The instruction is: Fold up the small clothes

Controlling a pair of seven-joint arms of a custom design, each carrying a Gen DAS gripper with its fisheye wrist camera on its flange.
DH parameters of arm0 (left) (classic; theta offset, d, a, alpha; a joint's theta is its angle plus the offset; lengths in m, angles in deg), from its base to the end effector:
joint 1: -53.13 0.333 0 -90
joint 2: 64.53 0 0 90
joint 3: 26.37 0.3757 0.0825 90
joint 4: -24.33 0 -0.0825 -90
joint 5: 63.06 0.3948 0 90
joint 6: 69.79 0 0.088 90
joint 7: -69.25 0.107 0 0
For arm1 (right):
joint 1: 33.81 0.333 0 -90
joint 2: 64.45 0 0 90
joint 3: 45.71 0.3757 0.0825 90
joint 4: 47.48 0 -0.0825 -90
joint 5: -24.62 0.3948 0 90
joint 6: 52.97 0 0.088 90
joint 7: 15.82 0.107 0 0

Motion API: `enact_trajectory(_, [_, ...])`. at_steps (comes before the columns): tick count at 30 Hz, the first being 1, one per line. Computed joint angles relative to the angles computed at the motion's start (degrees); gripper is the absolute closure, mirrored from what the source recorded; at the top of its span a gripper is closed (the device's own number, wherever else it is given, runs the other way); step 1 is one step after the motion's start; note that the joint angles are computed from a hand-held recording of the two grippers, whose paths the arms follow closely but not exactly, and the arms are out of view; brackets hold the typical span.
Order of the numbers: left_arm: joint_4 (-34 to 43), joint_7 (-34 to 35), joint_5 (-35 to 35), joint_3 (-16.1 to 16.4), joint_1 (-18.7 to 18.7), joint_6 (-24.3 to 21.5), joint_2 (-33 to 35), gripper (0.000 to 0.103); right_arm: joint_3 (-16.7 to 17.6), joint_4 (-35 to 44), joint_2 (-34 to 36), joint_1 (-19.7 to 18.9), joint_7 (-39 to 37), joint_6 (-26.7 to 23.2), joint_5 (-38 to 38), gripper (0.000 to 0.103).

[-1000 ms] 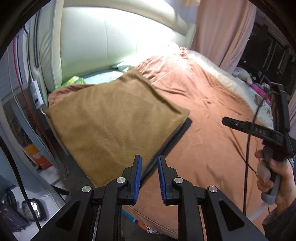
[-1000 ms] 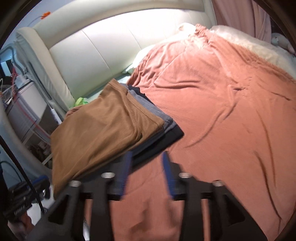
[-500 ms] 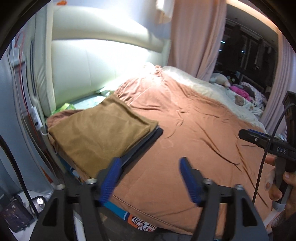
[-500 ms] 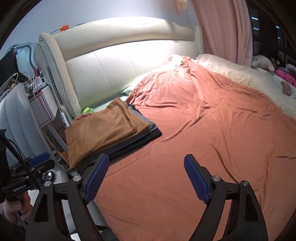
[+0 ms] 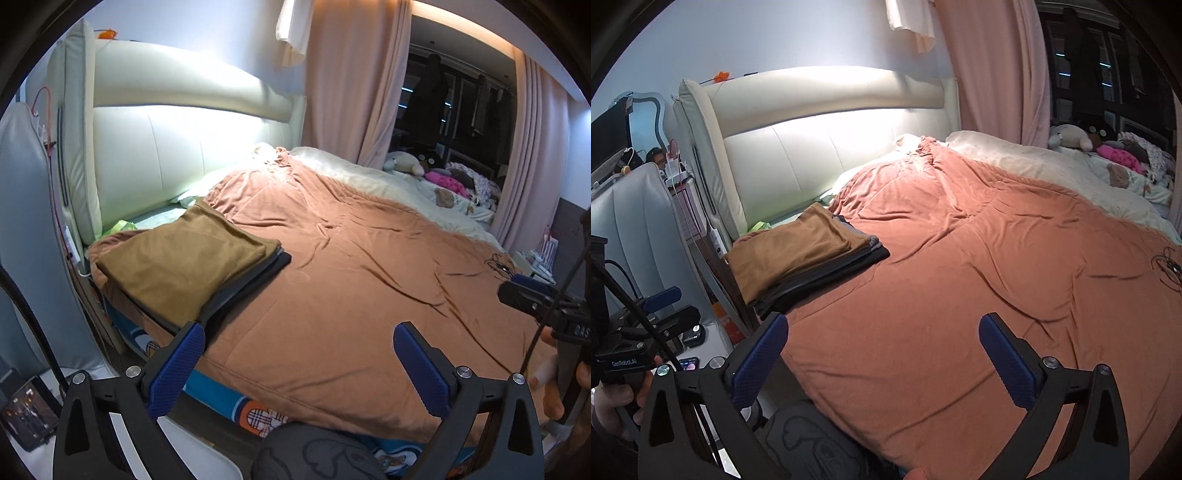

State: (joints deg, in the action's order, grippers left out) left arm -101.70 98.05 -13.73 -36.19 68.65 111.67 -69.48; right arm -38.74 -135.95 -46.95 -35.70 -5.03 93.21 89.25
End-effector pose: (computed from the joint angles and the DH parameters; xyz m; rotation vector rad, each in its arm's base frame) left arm 0.5555 -0.0169 0.5761 -1.8154 1.3558 -0.9726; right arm 0.7268 0.0382 0.6058 -1.8711 0.8789 -0.5425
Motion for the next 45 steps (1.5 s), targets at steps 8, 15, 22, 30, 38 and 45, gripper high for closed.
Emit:
enact_trajectory(8, [-4.09, 5.73, -4.16, -1.29, 0.87, 2.57, -3.42, 0.0, -2.0, -9.9, -6.41, 0.47, -8.88, 0.86, 8.32, 0.0])
enact_trajectory(15, [-5.48, 11.29, -9.79, -3.47, 2.7, 3.34, -4.91, 0.0, -4.01, -12.91, -8.93, 1.89, -13.29, 0.84, 12.68, 0.0])
enact_trajectory(22, [-7.06, 15.67, -14.42, -5.83, 4.22, 4.15, -5.93, 0.0, -5.45, -14.59, -9.95, 2.42, -16.23, 0.93, 16.8, 0.0])
enact_trajectory(30, [-8.33, 21.62, -20.3, -6.07, 2.8, 4.94, -6.99, 0.0, -6.79, -16.73, -11.32, 2.41, -18.39, 0.65, 20.29, 0.0])
enact_trajectory(38, [-8.81, 27.35, -25.97, -6.12, 1.28, 5.32, -7.35, 0.0, -7.64, -18.07, -12.39, 2.58, -19.41, 0.43, 22.12, 0.0])
enact_trajectory(45, [-9.35, 31.76, -30.63, -7.28, 1.65, 5.53, -7.63, 0.0, -7.92, -18.99, -12.84, 2.77, -20.99, 0.51, 24.23, 0.0])
